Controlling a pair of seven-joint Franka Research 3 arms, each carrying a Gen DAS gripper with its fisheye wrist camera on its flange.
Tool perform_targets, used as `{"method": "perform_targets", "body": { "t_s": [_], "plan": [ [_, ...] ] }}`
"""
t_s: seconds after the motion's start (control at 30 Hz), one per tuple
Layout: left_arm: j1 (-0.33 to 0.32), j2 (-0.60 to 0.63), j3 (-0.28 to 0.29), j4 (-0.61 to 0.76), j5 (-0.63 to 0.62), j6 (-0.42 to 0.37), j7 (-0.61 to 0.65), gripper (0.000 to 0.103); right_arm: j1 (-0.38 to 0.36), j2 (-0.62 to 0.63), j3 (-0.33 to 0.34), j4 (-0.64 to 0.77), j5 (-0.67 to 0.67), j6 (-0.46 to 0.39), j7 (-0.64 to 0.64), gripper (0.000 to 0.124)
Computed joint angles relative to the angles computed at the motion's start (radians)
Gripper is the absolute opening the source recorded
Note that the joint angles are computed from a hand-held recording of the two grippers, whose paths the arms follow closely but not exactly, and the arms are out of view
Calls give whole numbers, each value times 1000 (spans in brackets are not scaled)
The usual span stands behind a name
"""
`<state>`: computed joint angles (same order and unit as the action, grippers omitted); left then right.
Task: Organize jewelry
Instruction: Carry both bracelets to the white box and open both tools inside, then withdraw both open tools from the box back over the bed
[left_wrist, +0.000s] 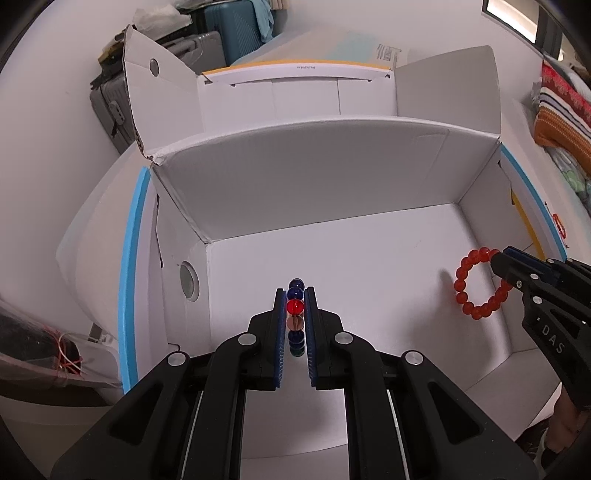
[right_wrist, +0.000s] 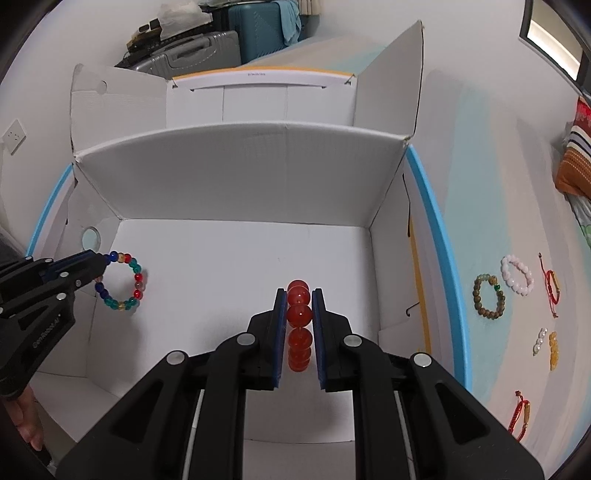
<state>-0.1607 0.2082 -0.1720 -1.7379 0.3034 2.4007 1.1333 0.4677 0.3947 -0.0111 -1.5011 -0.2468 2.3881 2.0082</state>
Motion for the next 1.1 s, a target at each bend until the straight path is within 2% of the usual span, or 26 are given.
{"method": "perform_targets", "body": {
  "t_s": [0.1,0.2,0.33,0.4,0.47,0.5,0.57,0.67,0.77,0.87,1.1],
  "plan": [
    [-4,1,3,0,13,0,-16,11,-3,9,5,14,14,-20,-12,13],
    [-6,-7,5,-8,27,5,-36,12,2,-5,1,-2,4,-1,-10,15],
    [-9,-38,7,-41,52,19,-70,31,2,-62,-2,-71,-17,63,8,45],
    [-8,-57,6,-63,59,35,-83,39,-1,-97,1,-110,-30,94,14,53],
    [-8,-76,4,-82,70,55,-96,53,-6,-129,1,-143,-51,127,32,70],
    [-10,-88,2,-94,78,68,-105,58,-5,-151,-4,-169,-76,150,53,73],
    [-16,-102,-2,-104,103,84,-121,74,-12,-185,-5,-204,-112,172,85,78],
    [-23,-118,-13,-113,103,107,-119,84,-36,-238,1,-262,-155,203,125,88],
    [-37,-123,-23,-109,107,124,-131,94,-65,-286,12,-308,-194,205,151,92],
    [-58,-118,-35,-95,126,134,-146,97,-102,-336,21,-359,-229,211,187,93],
    [-114,-78,-58,-43,149,138,-146,97,-208,-457,52,-493,-268,250,214,95]
  ]
}}
